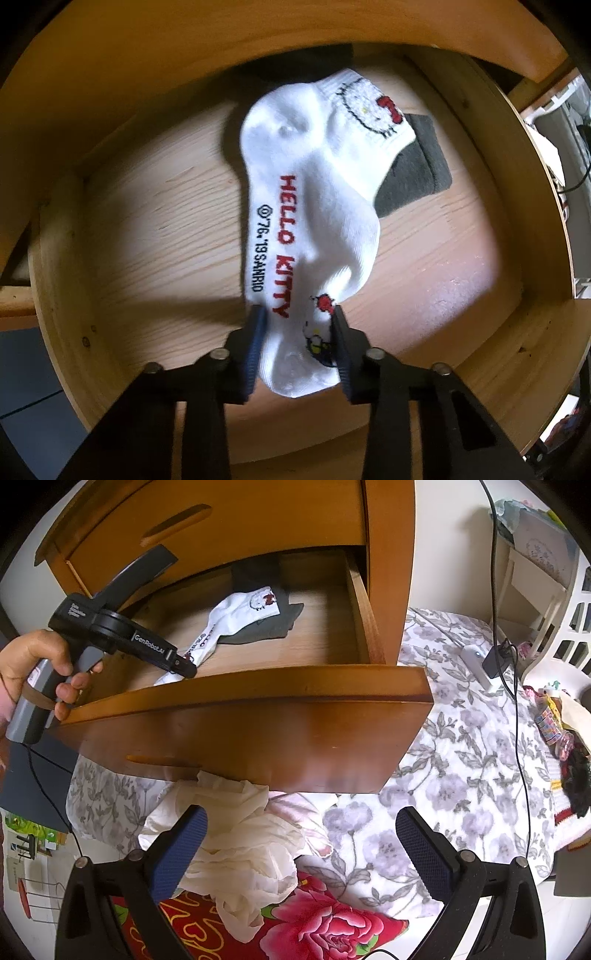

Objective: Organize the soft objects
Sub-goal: 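Close the left tool on the toe of the Hello Kitty sock, then lift the Hello Kitty sock up out of the drawer with the left tool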

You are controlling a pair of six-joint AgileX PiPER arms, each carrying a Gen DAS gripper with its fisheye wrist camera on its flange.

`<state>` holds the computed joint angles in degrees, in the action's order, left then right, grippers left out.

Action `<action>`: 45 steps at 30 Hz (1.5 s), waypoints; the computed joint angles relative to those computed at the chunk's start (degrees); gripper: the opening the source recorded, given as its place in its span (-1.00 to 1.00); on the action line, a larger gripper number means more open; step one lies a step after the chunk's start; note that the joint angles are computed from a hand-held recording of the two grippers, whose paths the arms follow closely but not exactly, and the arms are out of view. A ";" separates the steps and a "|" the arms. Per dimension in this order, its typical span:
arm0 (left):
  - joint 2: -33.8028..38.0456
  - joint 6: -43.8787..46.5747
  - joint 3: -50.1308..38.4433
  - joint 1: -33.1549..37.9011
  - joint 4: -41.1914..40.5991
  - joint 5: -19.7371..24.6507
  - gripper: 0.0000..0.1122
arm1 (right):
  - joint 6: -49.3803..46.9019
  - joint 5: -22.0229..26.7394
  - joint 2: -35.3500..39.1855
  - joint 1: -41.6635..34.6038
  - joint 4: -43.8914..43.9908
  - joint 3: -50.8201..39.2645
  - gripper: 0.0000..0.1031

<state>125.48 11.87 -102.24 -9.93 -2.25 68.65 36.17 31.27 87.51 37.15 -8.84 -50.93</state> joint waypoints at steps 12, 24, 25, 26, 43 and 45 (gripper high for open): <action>-2.48 1.56 3.06 4.91 -3.73 -3.38 -0.84 | 1.72 1.27 -0.84 0.89 -1.47 -0.24 1.00; -21.92 0.53 24.79 7.02 -5.24 -21.55 -0.84 | 4.93 3.14 -2.60 3.40 -4.23 -0.67 1.00; -23.17 0.04 25.76 6.77 -4.89 -22.31 -0.85 | 5.13 3.33 -2.74 3.64 -4.44 -0.75 1.00; -25.39 -0.01 27.95 6.85 -4.91 -23.97 -0.85 | 5.42 3.53 -2.89 3.89 -4.70 -0.81 1.00; -47.00 3.32 48.19 11.49 -18.84 -35.35 -0.85 | 10.24 6.41 -5.54 7.06 -8.85 -1.50 1.00; -49.67 4.54 49.77 12.56 -20.60 -35.50 -0.85 | 10.86 6.88 -5.95 7.30 -9.41 -1.60 1.00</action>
<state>75.81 16.41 -52.47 2.63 -22.86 33.15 47.03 38.15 81.56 44.45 -18.25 -52.53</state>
